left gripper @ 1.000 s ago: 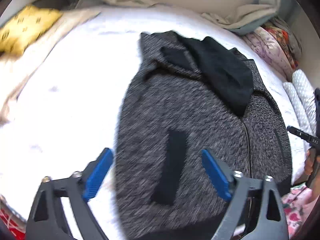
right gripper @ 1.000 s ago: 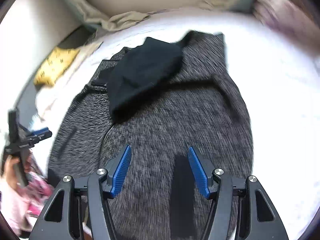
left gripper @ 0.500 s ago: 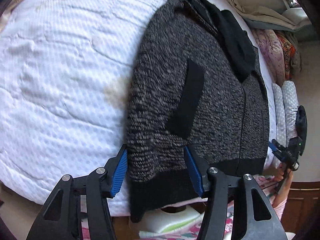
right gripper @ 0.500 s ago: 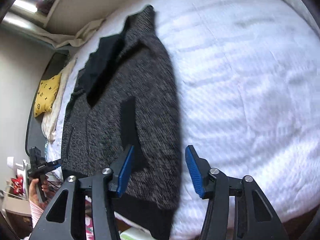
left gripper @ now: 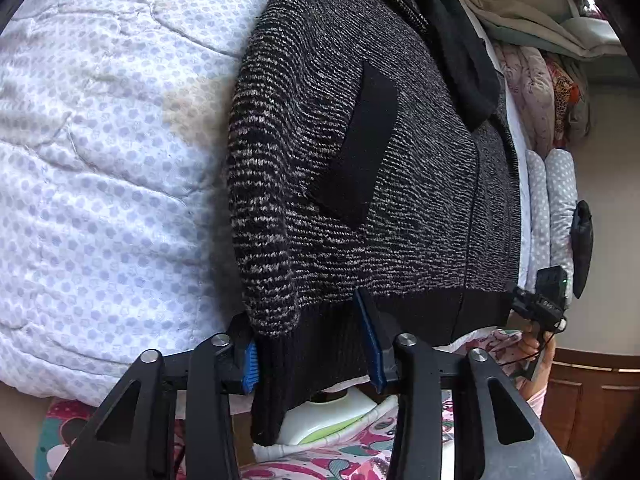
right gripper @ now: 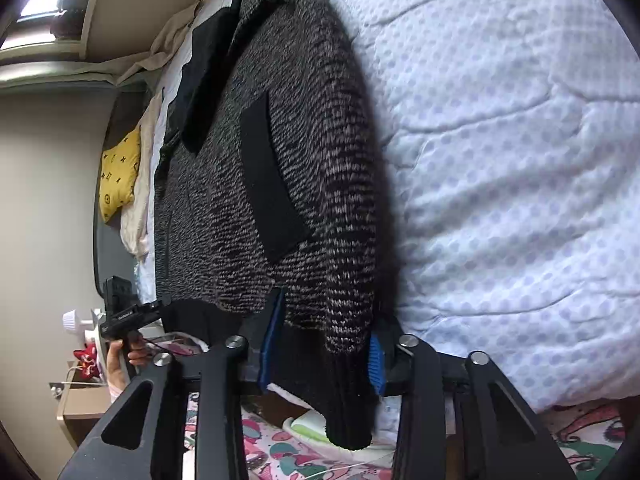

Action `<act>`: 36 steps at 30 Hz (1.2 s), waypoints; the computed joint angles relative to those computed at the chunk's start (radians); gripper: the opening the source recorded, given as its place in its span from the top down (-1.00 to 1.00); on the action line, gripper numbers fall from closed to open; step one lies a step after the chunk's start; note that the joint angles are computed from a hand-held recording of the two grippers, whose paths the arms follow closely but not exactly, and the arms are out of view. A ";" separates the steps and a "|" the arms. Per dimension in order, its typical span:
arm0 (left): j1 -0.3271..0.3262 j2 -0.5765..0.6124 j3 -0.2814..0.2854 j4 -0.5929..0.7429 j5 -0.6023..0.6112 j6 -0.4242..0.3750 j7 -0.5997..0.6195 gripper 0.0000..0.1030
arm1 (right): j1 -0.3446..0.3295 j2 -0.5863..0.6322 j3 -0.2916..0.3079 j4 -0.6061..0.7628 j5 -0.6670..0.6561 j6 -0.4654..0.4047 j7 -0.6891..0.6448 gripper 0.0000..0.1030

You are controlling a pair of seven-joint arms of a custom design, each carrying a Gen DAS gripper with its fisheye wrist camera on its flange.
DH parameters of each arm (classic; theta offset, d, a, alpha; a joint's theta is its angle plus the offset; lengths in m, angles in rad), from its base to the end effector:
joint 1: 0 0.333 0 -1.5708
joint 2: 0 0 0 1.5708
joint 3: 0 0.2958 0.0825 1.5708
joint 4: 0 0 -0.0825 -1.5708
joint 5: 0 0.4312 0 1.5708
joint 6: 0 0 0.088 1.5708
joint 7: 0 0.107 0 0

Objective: Fold large clothes
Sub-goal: 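Lift the hem with both grippers and fold it over toward the hood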

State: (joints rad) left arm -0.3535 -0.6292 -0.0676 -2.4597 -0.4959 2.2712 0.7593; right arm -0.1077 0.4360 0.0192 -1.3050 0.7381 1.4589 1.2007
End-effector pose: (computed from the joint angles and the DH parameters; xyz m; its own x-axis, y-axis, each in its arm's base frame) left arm 0.4114 -0.1996 0.5323 0.5057 -0.6604 0.5551 -0.8157 -0.5756 0.0583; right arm 0.7026 0.0137 0.4778 0.1828 -0.6759 -0.7139 -0.9679 -0.2513 -0.0098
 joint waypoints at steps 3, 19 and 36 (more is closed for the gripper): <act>-0.027 -0.025 0.023 -0.037 -0.061 0.026 0.024 0.65 | 0.006 -0.006 0.006 -0.015 -0.002 -0.019 -0.012 0.57; -0.078 -0.094 0.033 -0.084 -0.059 0.351 0.059 0.80 | -0.022 -0.031 0.034 -0.041 0.238 0.018 -0.084 0.89; -0.066 0.161 0.116 0.199 0.004 0.550 0.191 0.80 | -0.019 0.243 0.158 0.420 0.382 0.213 0.036 0.94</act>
State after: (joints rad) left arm -0.4194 -0.4684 0.0488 -2.2609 -0.4917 2.8213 0.9505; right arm -0.1268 0.6793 0.1774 -0.8850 1.1201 1.6715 1.2369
